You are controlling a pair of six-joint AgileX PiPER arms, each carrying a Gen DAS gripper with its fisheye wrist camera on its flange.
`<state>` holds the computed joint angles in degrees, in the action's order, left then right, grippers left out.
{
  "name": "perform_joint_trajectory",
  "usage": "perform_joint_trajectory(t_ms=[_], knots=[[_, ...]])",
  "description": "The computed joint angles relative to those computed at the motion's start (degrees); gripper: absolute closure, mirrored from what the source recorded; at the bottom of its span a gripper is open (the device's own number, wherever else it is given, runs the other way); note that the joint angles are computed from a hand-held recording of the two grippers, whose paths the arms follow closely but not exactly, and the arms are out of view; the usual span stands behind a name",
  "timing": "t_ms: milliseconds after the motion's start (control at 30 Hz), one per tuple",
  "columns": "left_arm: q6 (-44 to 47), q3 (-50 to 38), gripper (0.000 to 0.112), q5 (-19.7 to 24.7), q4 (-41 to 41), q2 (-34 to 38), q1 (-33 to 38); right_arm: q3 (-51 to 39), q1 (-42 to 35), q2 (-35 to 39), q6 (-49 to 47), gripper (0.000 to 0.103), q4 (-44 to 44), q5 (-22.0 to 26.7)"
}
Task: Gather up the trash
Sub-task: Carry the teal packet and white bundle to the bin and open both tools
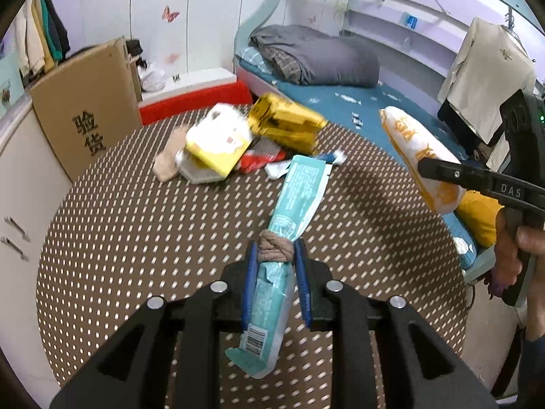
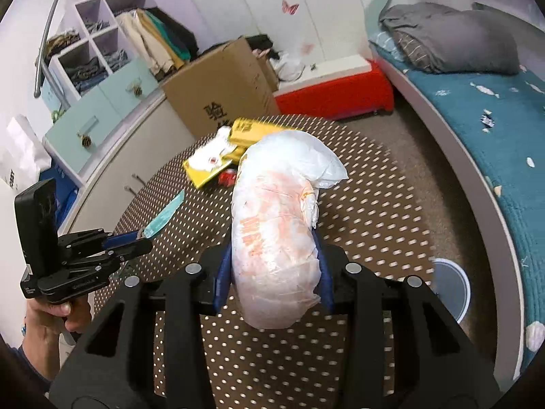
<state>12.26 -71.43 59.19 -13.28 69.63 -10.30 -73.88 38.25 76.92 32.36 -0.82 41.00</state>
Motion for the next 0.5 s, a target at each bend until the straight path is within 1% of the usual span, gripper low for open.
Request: perform_joint_trajectory(t_ms=[100, 233, 300, 500], knots=[[-5.03, -3.06, 0.091, -0.44, 2.07, 1.18, -4.35, 1.29, -2.25, -2.94, -0.47, 0.063, -0.38, 0.13], [-13.74, -8.14, 0.091, -1.43, 8.10, 3.93, -12.31, 3.00, -5.92, -7.01, -1.26, 0.063, -0.62, 0.56], [-16.68, -10.20, 0.091, -1.56, 10.26, 5.15, -15.39, 4.17, -8.39, -9.22, -2.08, 0.063, -0.25, 0.91], [-24.37, -19.67, 0.091, -1.82, 14.44, 12.42, -24.91, 7.73, -18.55, -14.96, -8.50, 0.063, 4.68, 2.32]])
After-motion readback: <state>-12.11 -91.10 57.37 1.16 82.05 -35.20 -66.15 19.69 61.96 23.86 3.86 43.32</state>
